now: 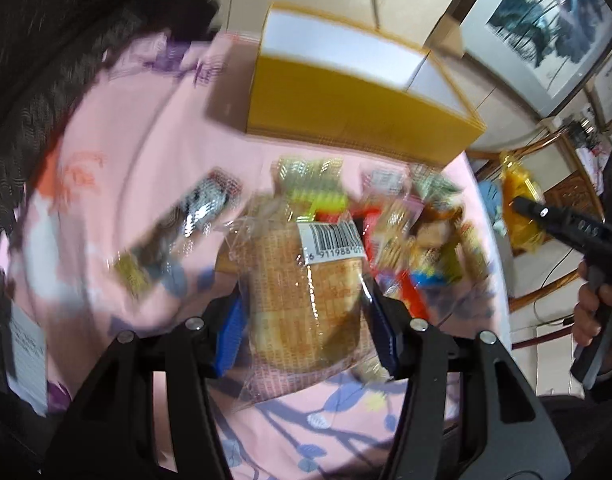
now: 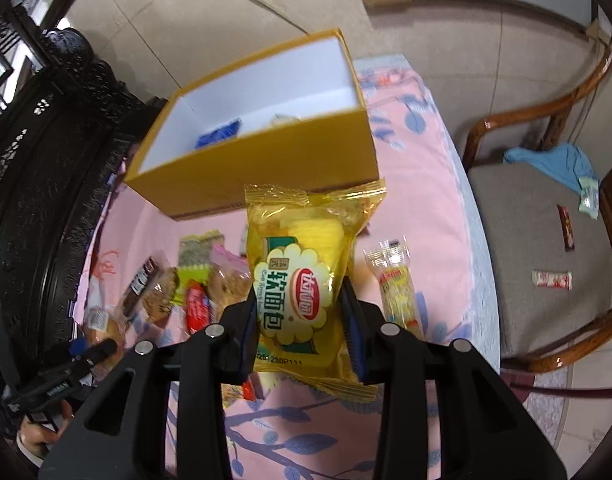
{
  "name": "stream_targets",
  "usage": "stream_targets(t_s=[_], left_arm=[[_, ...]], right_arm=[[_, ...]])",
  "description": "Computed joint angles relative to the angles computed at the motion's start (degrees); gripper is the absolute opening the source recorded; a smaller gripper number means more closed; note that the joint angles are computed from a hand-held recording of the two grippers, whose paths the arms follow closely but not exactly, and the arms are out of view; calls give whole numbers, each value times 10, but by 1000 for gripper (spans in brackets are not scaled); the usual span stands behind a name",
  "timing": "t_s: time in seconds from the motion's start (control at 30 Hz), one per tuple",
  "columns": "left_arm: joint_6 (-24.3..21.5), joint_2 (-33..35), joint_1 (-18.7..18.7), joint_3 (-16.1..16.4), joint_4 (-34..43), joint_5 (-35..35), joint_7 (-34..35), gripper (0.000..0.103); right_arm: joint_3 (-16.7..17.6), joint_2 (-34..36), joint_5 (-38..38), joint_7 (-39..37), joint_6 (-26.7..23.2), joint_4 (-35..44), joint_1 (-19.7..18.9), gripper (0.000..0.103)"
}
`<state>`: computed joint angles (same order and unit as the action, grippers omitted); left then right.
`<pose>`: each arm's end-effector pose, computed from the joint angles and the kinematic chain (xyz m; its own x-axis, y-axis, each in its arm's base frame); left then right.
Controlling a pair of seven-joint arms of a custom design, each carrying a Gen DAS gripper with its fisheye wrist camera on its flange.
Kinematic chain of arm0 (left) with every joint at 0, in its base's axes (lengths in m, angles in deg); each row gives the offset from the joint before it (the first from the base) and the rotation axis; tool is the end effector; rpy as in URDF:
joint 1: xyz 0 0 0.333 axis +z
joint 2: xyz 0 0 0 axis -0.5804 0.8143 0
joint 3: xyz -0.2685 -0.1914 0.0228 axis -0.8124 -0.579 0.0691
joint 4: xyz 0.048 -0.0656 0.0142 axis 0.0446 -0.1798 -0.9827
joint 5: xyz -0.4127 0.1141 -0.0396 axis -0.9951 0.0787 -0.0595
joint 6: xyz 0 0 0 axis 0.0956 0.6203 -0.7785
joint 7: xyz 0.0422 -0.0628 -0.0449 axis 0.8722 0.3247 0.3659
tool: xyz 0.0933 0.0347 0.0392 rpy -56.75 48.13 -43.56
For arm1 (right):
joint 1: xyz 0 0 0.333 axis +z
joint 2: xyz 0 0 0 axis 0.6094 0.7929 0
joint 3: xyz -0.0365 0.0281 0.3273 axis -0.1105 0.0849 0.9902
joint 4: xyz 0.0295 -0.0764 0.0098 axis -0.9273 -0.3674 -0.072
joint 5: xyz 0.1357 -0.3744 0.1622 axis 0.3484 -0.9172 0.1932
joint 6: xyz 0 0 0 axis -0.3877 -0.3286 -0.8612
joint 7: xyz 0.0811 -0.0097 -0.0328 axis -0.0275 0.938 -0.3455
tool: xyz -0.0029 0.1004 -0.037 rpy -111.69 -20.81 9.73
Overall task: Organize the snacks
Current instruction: 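Carry both snacks into the yellow box and open both tools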
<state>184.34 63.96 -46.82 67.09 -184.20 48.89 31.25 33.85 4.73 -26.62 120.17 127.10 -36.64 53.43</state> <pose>0.4434 -0.2048 0.4728 0.1677 -0.9492 0.2662 -0.8396 -0.2790 -0.4661 0.5708 0.1839 0.4806 0.2845 -0.9017 -0.3254 -0.8710 -0.1013 -0.4807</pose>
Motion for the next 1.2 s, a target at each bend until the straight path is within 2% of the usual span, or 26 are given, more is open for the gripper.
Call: stream_targets(t_s=[0.27,0.53,0.6,0.7,0.97,1.0,1.03,1.07,1.1,1.13,1.2], left_arm=[[31,14,29,-6,74,52,10,56],[70,102,57,-5,203,108,27,56],[69,144,67,-6,257,138,17,56],[56,205,62,7,336,164,14,56],[-11,344,25,44,518,186,50,56],[-24,357,20,49,538,187,50,58],[-37,367,14,54,554,192,45,73],[-53,377,4,66,570,209,23,93],[-57,376,-6,78,572,233,-7,97],[-49,374,-10,84,569,249,-27,98],[-40,370,-3,78,564,239,-19,98]], right_arm=[[0,5,39,-42,19,42,5,37],[11,67,70,-87,25,151,0,37],[18,99,65,-92,28,197,-4,37],[27,141,47,-79,27,257,-12,37],[45,261,-35,-18,-2,419,-22,37],[44,271,-50,-9,-1,433,-19,38],[43,279,-63,-1,4,441,-15,42],[44,284,-72,5,7,448,-15,45],[45,287,-76,10,7,453,-17,53],[51,287,-72,10,11,453,-22,54],[55,288,-75,8,14,456,-26,54]])
